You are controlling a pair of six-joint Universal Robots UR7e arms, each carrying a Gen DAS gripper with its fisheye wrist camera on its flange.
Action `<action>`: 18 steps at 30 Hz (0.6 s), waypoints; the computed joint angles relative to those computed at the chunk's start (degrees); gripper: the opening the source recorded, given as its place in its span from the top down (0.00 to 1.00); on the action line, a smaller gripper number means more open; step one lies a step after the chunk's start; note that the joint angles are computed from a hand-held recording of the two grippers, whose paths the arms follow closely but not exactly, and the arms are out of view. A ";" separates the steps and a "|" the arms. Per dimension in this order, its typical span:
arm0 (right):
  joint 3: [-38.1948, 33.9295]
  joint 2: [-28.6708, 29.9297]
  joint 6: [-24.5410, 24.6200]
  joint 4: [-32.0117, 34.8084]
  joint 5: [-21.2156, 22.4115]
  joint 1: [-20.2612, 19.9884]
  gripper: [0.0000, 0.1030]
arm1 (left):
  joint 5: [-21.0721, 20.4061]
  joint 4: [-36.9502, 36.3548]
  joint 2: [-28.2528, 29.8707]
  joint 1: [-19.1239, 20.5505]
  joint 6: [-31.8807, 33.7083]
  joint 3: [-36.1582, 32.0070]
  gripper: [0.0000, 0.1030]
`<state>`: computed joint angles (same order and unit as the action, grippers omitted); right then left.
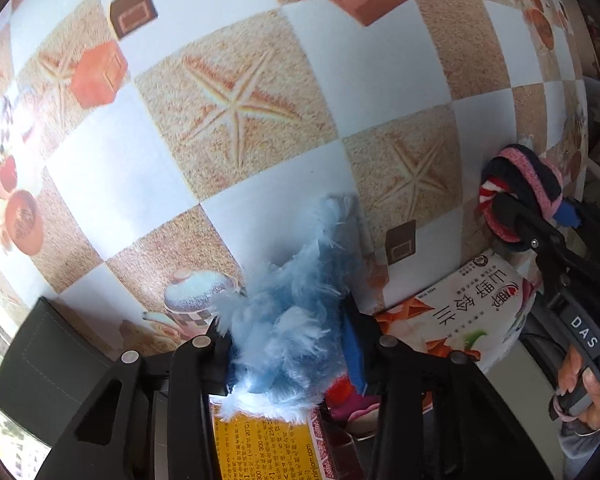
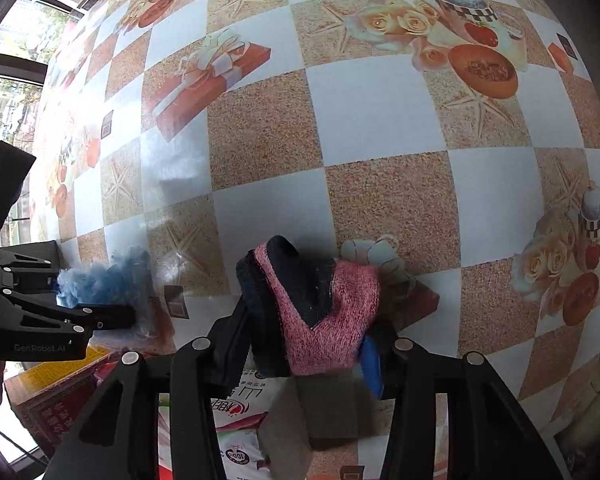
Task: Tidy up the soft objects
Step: 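Lift the fluffy item and sock off the table with both tools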
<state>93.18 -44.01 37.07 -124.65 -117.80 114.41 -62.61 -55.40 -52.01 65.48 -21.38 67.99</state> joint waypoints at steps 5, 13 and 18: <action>0.61 0.12 -1.09 -0.41 -1.15 0.81 0.53 | 3.32 -2.52 -1.59 -2.54 1.12 3.31 0.57; 1.14 0.25 -0.08 -1.60 -0.83 1.33 0.56 | 3.72 -4.94 -5.21 -5.42 -0.83 6.61 0.57; 3.00 -1.56 1.15 -3.19 0.39 0.63 0.60 | 4.49 -7.77 -6.85 -7.46 -0.92 7.78 0.57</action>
